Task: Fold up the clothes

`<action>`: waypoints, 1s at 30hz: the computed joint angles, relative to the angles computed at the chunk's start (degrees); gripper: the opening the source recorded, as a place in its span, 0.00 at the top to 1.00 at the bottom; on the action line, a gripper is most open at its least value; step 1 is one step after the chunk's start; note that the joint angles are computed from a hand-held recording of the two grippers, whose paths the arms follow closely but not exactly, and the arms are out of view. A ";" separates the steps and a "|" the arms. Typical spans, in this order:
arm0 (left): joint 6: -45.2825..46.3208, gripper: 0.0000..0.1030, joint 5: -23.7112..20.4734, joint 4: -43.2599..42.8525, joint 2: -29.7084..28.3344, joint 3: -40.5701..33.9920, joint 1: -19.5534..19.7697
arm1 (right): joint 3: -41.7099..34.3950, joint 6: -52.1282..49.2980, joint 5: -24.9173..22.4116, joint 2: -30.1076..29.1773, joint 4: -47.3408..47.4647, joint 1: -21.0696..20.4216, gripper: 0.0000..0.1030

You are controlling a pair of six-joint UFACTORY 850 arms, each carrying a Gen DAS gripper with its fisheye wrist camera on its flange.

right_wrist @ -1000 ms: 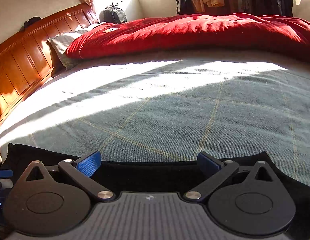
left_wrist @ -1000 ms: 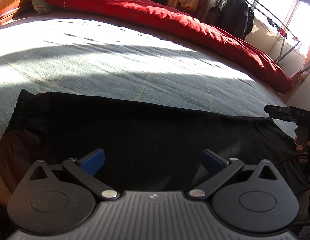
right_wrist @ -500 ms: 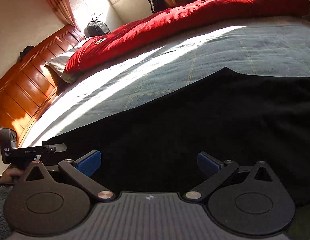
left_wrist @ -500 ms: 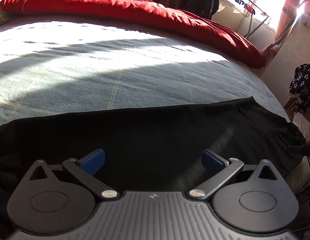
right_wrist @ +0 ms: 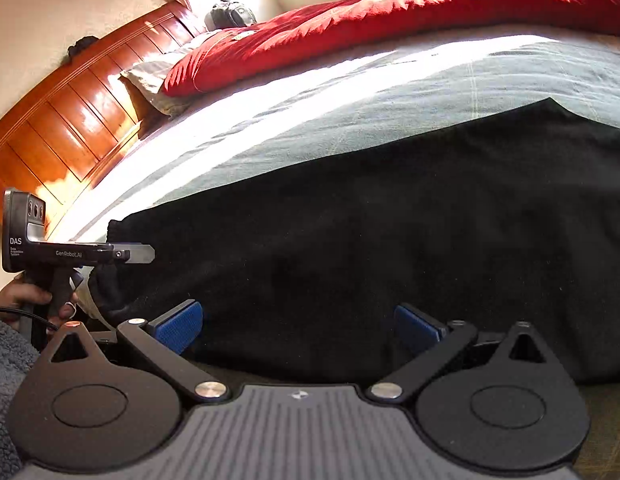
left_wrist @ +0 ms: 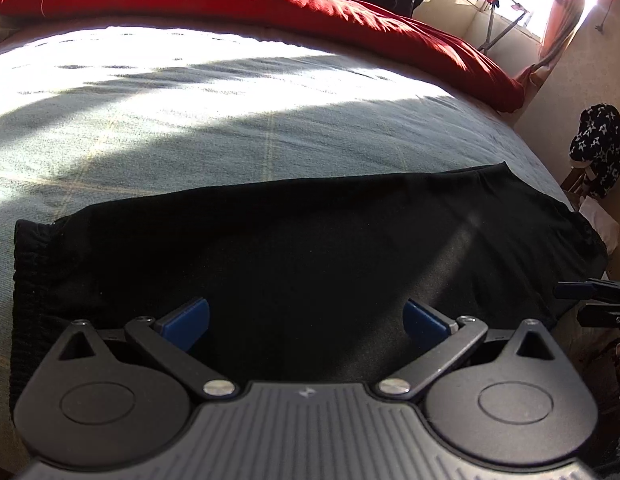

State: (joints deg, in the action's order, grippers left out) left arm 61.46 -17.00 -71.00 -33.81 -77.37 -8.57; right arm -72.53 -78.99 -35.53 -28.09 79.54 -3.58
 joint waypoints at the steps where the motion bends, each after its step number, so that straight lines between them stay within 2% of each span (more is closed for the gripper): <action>1: 0.03 0.01 0.08 -0.68 0.27 0.79 0.41 | -0.58 0.35 0.13 -0.37 -0.05 0.38 0.00; 4: 6.20 0.01 0.73 -7.39 1.75 4.35 1.96 | -2.42 2.54 -0.16 -1.87 -2.02 1.57 0.00; 6: 6.55 0.01 2.84 -8.40 3.10 6.36 2.65 | -3.79 4.47 -0.06 -2.85 -4.12 2.18 0.00; 8: 7.59 0.01 2.63 -10.51 4.38 7.94 3.70 | -4.97 5.89 0.38 -3.54 -5.56 2.60 0.00; 11: 12.58 0.01 -1.97 -16.99 6.02 9.66 4.98 | -6.40 5.78 -0.89 -4.46 -4.81 2.79 0.00; 12: 13.26 0.01 -4.76 -17.89 6.16 9.93 5.47 | -6.96 5.34 -1.71 -4.90 -4.51 2.86 0.00; 15: 10.21 0.01 -11.24 -15.08 5.67 10.24 6.10 | -8.72 4.51 -3.99 -6.24 -4.22 3.18 0.00; 18: 5.20 0.01 -12.53 -10.02 6.07 11.63 6.18 | -10.54 5.43 -5.58 -7.60 -6.23 3.84 0.00; 22: 4.50 0.01 -11.09 -11.39 8.47 13.72 6.59 | -13.98 6.30 -9.30 -10.06 -8.73 4.42 0.00; 24: 8.05 0.01 -10.23 -16.11 9.35 14.36 6.53 | -16.24 6.38 -11.54 -11.52 -9.56 4.93 0.00; 27: 14.83 0.01 -11.08 -24.46 9.01 14.62 6.46 | -19.83 6.08 -16.94 -13.94 -10.49 5.75 0.00; 30: 11.96 0.01 -10.81 -25.27 7.62 14.31 6.44 | -22.99 7.27 -22.55 -16.32 -12.09 6.72 0.00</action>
State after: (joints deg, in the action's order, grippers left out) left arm 73.41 -27.80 -96.27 -26.19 -63.06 -2.13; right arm -95.53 -71.72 -58.08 -44.41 67.45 3.14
